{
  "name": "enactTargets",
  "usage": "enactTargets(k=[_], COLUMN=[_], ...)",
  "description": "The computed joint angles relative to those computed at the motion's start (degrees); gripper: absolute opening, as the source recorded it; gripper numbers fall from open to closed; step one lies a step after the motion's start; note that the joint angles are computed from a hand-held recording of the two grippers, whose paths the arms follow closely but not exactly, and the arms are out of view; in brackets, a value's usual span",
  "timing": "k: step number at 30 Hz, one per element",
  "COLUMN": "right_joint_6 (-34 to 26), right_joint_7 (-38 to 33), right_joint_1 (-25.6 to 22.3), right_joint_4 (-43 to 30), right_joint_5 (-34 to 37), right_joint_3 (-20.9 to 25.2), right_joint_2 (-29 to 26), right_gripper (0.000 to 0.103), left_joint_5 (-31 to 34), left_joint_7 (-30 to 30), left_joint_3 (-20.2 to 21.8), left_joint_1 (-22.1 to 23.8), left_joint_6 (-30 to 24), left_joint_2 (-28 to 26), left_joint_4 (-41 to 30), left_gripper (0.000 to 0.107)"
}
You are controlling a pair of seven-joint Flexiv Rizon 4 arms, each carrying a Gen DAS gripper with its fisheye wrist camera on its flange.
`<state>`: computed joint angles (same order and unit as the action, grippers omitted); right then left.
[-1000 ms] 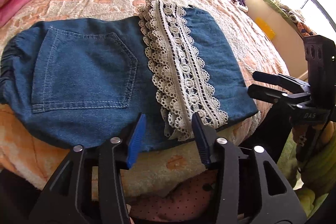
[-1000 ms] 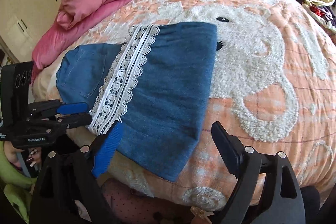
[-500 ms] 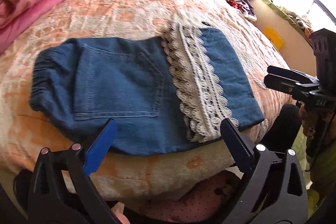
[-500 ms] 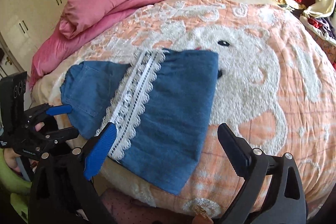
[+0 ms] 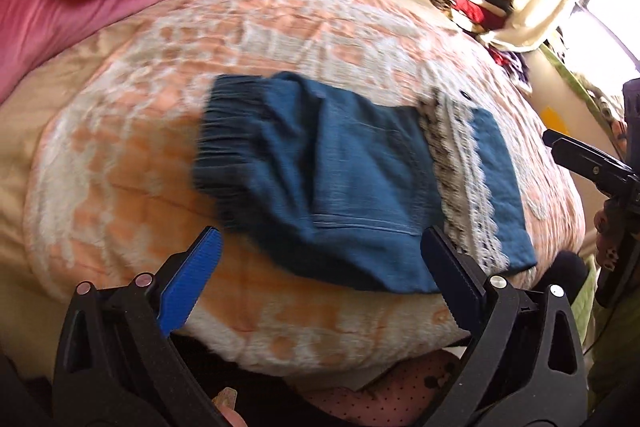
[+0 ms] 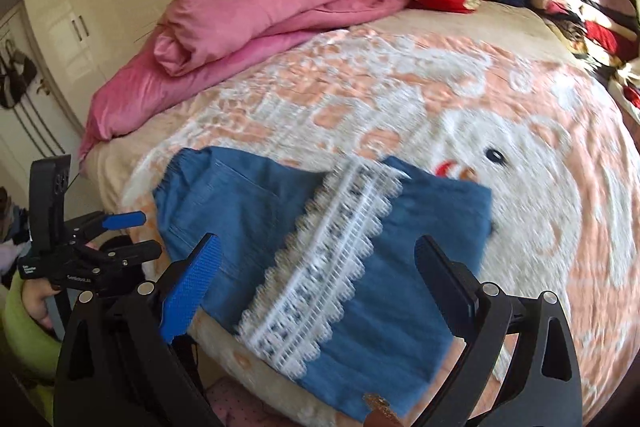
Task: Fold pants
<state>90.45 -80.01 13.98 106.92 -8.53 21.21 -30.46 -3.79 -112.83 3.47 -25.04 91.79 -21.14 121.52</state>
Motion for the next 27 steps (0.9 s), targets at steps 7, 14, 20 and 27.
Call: enactTargets(k=[7,14,20,27], right_joint_6=[-5.2,-12.1,-18.8,-27.7], right_joint_7=[-3.8,-10.3,-15.4,-20.5], right_joint_1=[-0.1,1.2,4.0,8.6], right_joint_4=[-8.1,-16.9,-24.8,-33.6], right_joint_5=[0.0,2.9,5.3,7.2], right_joint_3=[3.7,6.4,6.7,4.7], right_joint_2=[-4.3,-8.8,-12.6,-16.8], right_gripper=[0.096,0.096,0.096,0.096], left_joint_5=[-4.4,-6.6,-0.5,4.6], left_joint_7=[1.9,4.2,0.1,-5.5], left_joint_3=[-9.1,-27.0,-40.3,-44.6], left_joint_1=[9.5,25.6,38.0,42.9], left_joint_6=[3.9,9.2,12.3,14.9], left_joint_2=[1.5,-0.1,-5.6,-11.6], left_joint_4=[5.6,9.6,9.5,7.5], left_gripper=[0.093,0.093,0.078,0.059])
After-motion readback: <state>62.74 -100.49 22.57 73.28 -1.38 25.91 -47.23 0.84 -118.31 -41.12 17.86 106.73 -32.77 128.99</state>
